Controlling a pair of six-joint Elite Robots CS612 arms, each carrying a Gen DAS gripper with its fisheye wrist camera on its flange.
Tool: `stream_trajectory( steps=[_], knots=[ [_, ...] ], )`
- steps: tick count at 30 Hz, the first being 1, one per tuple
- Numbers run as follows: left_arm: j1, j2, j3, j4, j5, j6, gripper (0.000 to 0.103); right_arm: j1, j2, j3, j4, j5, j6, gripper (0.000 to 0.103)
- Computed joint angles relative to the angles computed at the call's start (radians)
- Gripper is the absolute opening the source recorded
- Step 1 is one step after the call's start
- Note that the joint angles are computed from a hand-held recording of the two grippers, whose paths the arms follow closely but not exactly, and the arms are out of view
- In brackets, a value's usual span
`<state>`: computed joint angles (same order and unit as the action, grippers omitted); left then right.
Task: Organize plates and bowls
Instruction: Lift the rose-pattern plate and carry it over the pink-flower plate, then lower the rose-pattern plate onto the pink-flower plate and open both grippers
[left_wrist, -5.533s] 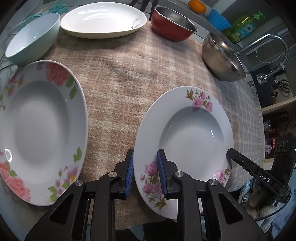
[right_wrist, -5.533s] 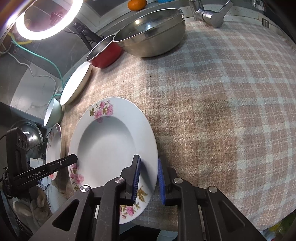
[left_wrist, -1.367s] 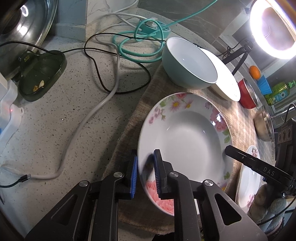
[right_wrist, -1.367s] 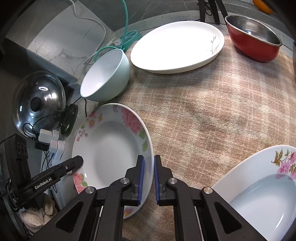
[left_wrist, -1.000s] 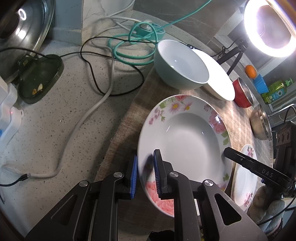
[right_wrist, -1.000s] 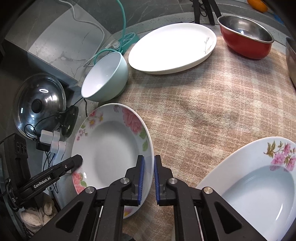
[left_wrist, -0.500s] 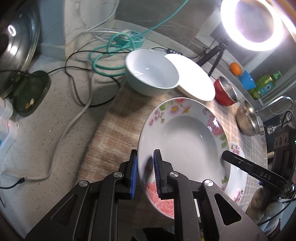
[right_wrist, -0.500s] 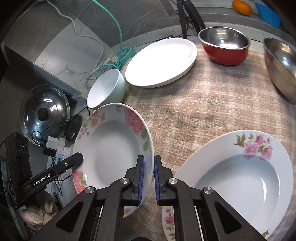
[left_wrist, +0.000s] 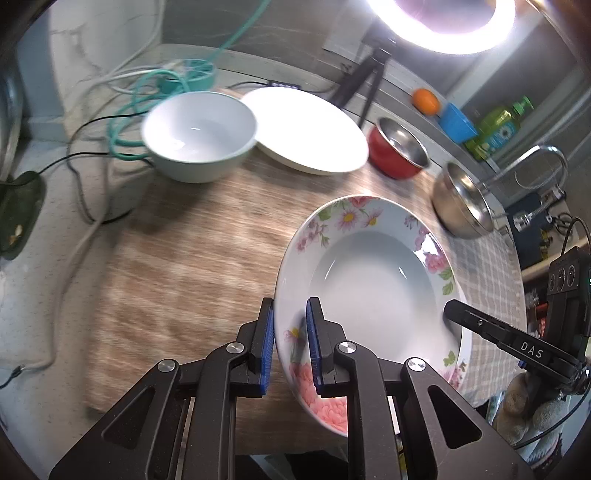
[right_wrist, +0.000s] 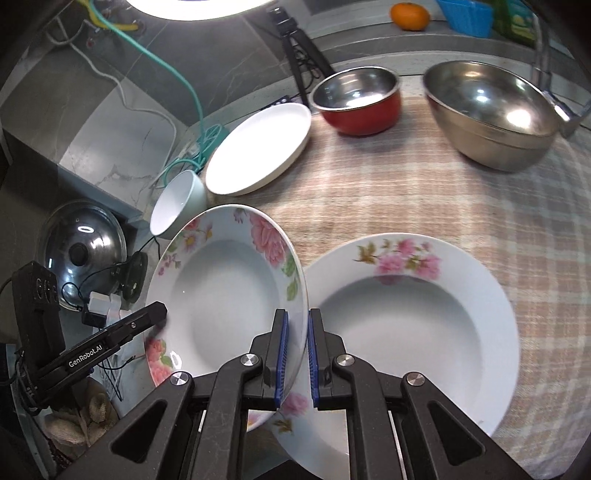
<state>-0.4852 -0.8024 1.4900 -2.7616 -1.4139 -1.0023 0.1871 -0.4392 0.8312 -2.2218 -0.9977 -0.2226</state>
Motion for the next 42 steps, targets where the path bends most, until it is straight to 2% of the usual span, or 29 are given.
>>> stream_trajectory(
  steps=[12, 24, 42],
  knots=[
    [-0.018, 0.057, -0.101, 0.043, -0.057, 0.068, 0.015, -0.040, -0.034, 0.074, -0.064, -0.042, 0.050, 0.010],
    [-0.033, 0.095, -0.162, 0.096, -0.105, 0.112, 0.015, -0.067, -0.044, 0.113, -0.080, -0.077, 0.072, 0.010],
    [-0.042, 0.117, -0.199, 0.142, -0.101, 0.135, 0.015, -0.067, -0.038, 0.114, -0.083, -0.130, 0.072, 0.011]
  ],
)
